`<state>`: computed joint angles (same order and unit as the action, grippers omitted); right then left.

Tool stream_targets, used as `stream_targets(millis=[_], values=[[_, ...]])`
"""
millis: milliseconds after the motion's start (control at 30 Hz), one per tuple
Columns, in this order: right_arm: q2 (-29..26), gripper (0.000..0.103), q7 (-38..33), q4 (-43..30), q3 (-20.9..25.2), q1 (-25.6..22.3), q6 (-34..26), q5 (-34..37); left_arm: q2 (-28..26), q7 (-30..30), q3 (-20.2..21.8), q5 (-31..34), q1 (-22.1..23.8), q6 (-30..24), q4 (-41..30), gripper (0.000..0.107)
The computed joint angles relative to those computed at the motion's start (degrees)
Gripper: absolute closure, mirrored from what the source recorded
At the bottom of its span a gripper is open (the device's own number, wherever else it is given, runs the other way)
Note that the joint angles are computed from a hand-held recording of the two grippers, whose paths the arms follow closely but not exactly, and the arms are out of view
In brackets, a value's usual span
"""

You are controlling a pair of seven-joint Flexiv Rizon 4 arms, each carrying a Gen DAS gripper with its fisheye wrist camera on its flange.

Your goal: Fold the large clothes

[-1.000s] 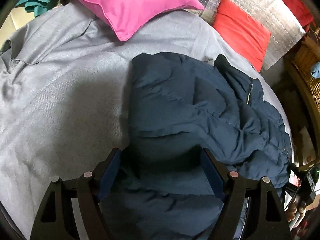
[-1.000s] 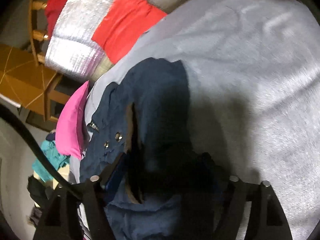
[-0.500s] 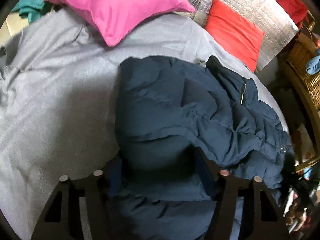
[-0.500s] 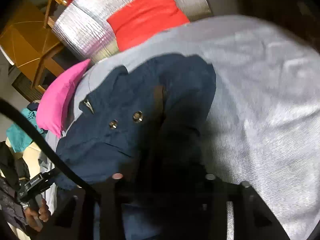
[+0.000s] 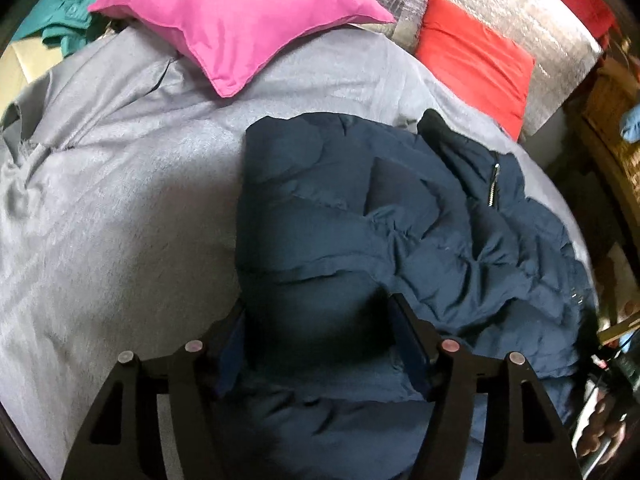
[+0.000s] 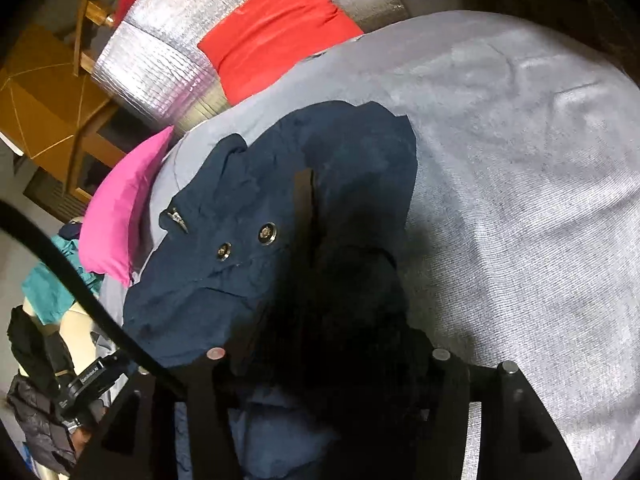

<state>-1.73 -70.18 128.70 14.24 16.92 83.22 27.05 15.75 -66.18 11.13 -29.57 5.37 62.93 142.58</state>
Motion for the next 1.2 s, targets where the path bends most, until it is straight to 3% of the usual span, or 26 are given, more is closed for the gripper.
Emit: stream_targets(millis=[67,167,233,367,467,567,700,767,933,1200], values=[[0.26,0.043,-2.46,-0.73,-0.03,-0.51,-1.26,2.9,0.5,0.95,0.45,-2.94,-1.1,0.43,0.54,0.038],[0.57,0.041,-9.66,-2.9,-0.11,-1.43,-3.14,12.64,0.02,3.07,1.12,-6.78,-2.02,1.17,0.8,0.038],[-0.27,0.044,-15.23,-4.67,0.21,-2.26,-4.74,18.66,-1.03,2.93,0.64,-6.35,-1.49,0.67,0.76,0.039],[-0.35,0.065,-8.39,-1.35,0.23,0.4,0.79,8.82,-0.39,0.75,-1.27,-0.58,-0.4,3.69,1.46,0.052],[0.54,0.066,-1.35,2.11,0.38,1.71,6.46,-0.42,0.38,0.93,-0.9,-0.15,-1.33,6.01,1.71,0.055],[-0.03,0.064,7.73,4.78,-1.72,2.59,6.97,-11.56,-1.05,-1.64,-1.37,4.97,0.85,3.14,0.53,0.051],[-1.12,0.055,-1.02,-0.67,1.83,-1.31,0.23,2.19,-1.02,-2.8,-1.3,7.64,1.41,1.99,-0.16,0.05],[0.37,0.043,-0.56,-0.84,1.2,-1.37,-2.43,2.65,-0.57,-3.05,-1.04,7.99,1.43,1.16,-0.41,0.05],[4.08,0.042,-1.36,0.77,-0.71,-0.66,-5.23,2.07,1.72,-2.36,0.14,7.35,1.31,-1.06,-0.24,0.05],[12.23,0.041,-2.97,6.06,-4.84,0.73,-6.22,3.78,10.14,1.23,2.14,11.37,2.24,-0.13,4.21,0.044]])
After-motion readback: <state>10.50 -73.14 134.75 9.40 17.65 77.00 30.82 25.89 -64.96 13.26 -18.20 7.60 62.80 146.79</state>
